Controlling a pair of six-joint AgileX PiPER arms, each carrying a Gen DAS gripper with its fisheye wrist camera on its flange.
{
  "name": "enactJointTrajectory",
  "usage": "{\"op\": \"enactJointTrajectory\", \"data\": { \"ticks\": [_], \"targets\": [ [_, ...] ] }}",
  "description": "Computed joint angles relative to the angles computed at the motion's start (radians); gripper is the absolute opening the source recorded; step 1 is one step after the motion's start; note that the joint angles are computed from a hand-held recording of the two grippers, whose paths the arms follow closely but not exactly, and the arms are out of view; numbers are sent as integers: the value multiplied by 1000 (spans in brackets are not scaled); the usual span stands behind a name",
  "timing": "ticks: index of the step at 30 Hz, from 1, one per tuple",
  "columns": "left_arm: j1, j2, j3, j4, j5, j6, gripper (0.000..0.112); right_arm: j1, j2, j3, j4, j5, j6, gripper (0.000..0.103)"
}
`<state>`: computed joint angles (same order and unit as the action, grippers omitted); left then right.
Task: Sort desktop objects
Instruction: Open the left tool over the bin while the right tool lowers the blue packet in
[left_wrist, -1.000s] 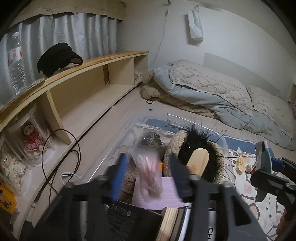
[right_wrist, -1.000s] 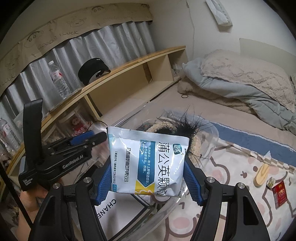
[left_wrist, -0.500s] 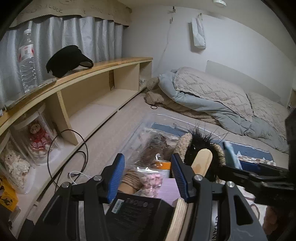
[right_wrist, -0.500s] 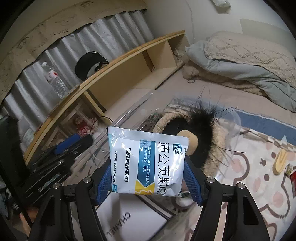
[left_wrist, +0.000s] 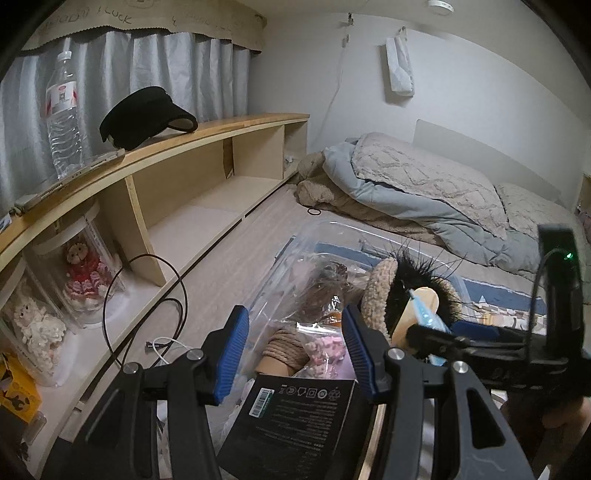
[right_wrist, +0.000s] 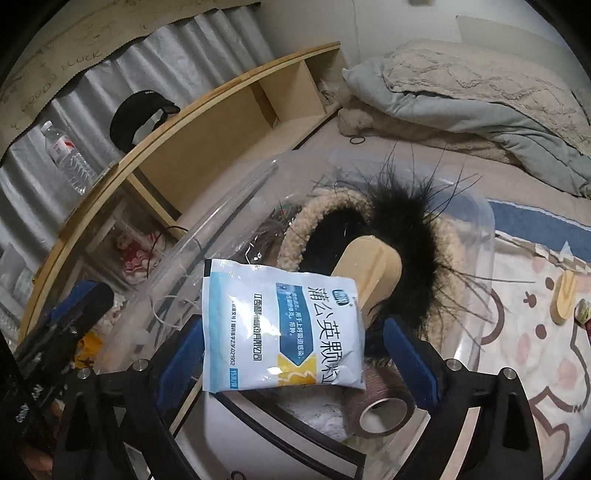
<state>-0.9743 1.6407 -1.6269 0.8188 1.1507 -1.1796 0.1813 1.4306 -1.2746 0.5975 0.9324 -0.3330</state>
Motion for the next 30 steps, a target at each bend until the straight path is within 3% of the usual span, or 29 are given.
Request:
{"op": "enactJointTrajectory", "data": {
  "ticks": [5, 10, 13, 15, 17, 20, 24, 30],
  "targets": [
    [-8, -2, 2, 2, 5, -4, 52, -43, -26, -13, 24, 9, 0, 95],
    [-11, -4, 5, 5, -1, -8, 52, -103, -21, -56, 102, 99, -40, 95],
    [-11, -3, 3, 0, -2, -6, 52, -110, -38, -64, 99, 107, -66, 95],
    [-14, -1, -1, -1, -1, -4, 52, -114, -38, -74, 108, 130, -93, 83],
    [-16, 0, -3, 1, 1, -4, 52, -107, -13, -109, 89, 190, -85, 46],
    [-18, -3, -1, 2, -1, -6, 52, -89, 24, -140, 68, 264, -80, 25],
    [-19, -8, 5, 3, -2, -10, 52, -16, 51, -139, -5, 262, -67, 20],
    [-13, -22, 15, 0, -8, -23, 52, 25, 138, -162, 35, 275, -54, 20]
  ]
}}
